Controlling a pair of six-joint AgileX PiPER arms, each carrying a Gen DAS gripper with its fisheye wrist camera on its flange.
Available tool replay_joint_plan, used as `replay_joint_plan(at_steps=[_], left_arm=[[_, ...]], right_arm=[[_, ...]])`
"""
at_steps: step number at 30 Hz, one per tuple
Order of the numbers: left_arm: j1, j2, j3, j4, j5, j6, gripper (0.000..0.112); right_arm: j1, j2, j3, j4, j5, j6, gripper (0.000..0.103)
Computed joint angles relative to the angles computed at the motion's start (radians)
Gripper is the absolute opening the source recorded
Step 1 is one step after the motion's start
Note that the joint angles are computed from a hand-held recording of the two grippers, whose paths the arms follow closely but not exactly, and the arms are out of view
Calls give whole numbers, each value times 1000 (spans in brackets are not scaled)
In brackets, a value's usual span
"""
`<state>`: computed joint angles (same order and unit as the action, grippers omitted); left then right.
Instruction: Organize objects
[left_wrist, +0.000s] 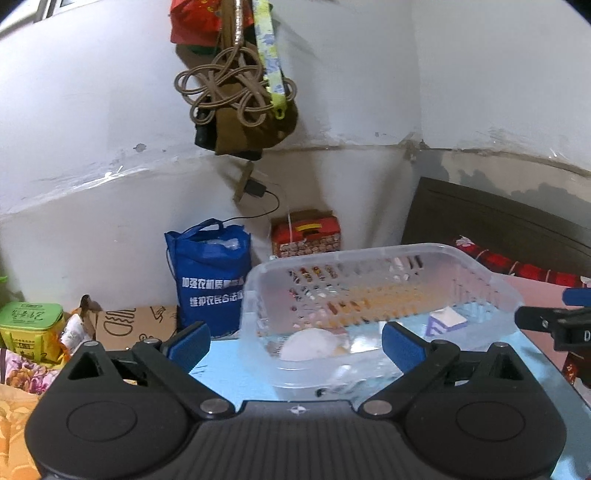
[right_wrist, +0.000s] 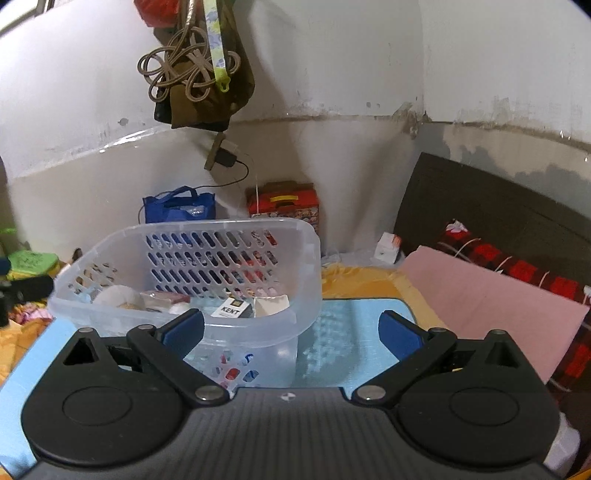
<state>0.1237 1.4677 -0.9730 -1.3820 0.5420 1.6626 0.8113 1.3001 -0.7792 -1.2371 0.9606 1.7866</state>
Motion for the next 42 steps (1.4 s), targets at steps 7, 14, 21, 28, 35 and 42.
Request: replay_joint_plan(at_steps=[7, 14, 21, 28, 35, 42], left_arm=[[5, -37, 16, 80, 37, -78, 100], [60, -83, 37, 193, 62, -180, 100], [77, -63, 47, 257, 101, -225, 100], [65, -78, 55, 267, 108, -246, 100], [24, -81, 29, 288, 68, -287, 100], [-8, -40, -21, 290, 41, -310, 100]], right_arm=[[37, -14, -29, 43, 67, -82, 103], [126, -2, -45, 75, 150, -39, 103], [150, 61, -65, 138, 189, -9, 103], [113, 85, -74, 146, 150, -16, 103], [101, 103, -121, 146, 166, -50, 103], [64, 130, -177, 132, 167, -110, 103]])
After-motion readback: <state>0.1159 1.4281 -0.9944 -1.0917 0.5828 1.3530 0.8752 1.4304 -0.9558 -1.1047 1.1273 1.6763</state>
